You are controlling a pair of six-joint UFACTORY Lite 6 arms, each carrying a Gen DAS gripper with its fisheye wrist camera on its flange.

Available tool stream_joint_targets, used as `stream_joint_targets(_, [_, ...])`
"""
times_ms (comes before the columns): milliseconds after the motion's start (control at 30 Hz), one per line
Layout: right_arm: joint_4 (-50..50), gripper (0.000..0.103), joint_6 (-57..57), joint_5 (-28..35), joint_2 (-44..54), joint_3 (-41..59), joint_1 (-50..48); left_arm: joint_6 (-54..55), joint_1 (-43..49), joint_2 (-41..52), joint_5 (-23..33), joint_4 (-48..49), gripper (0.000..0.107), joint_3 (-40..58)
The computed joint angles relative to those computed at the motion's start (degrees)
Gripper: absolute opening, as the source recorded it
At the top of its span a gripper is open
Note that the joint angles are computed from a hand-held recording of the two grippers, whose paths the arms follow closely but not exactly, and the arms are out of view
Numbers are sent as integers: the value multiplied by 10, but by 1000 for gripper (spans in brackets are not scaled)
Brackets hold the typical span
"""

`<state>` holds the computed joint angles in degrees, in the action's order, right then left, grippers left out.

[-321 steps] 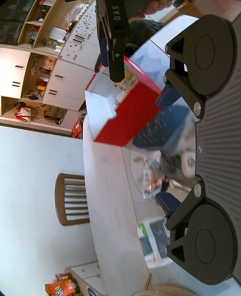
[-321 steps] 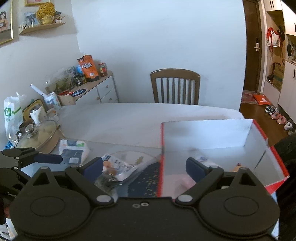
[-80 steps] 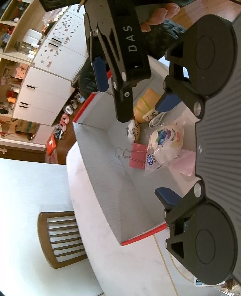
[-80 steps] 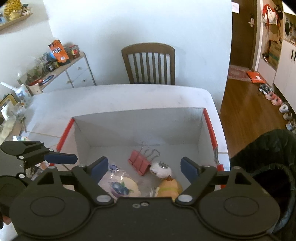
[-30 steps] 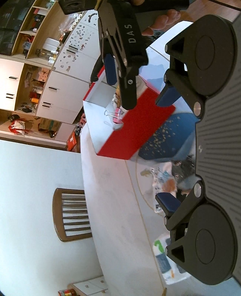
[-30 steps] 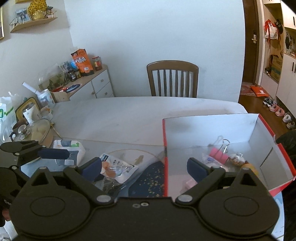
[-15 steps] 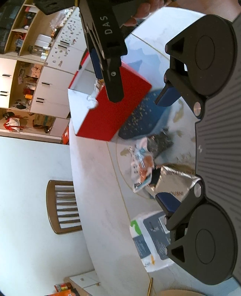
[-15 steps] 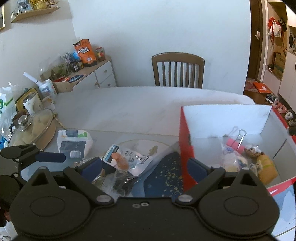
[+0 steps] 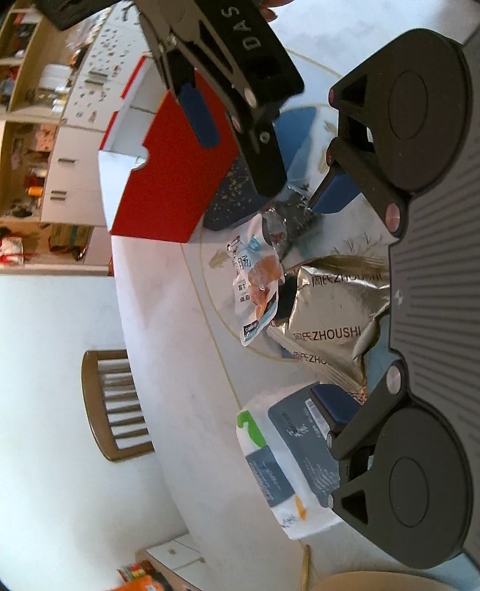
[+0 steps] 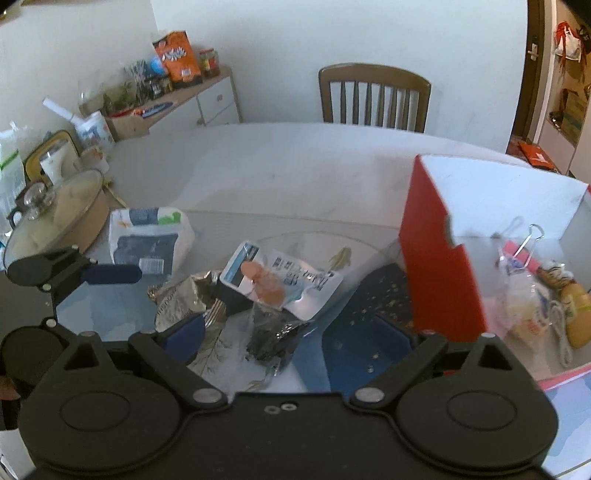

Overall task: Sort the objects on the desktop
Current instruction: 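Move left gripper to the silver foil snack bag while right gripper approaches the dark seaweed bag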

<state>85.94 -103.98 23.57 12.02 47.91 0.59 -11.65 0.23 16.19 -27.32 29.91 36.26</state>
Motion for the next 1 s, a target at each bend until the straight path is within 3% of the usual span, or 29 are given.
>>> stream_joint_targets(333, [18,91,-1,-37,87,50,42,37,-3,87,3,8,99,61])
stream_joint_targets(700, [12,84,7,-50,141,84,65,43,-7,114,16,0,95,82])
stream_joint_targets(900, [13,77,11,-51,157,97,73,42,-8,120,30,-7,85,95])
stream_joint_targets(1000, [11,73,16,-57,159,101,78,66,-12,120,34,-41,75,95])
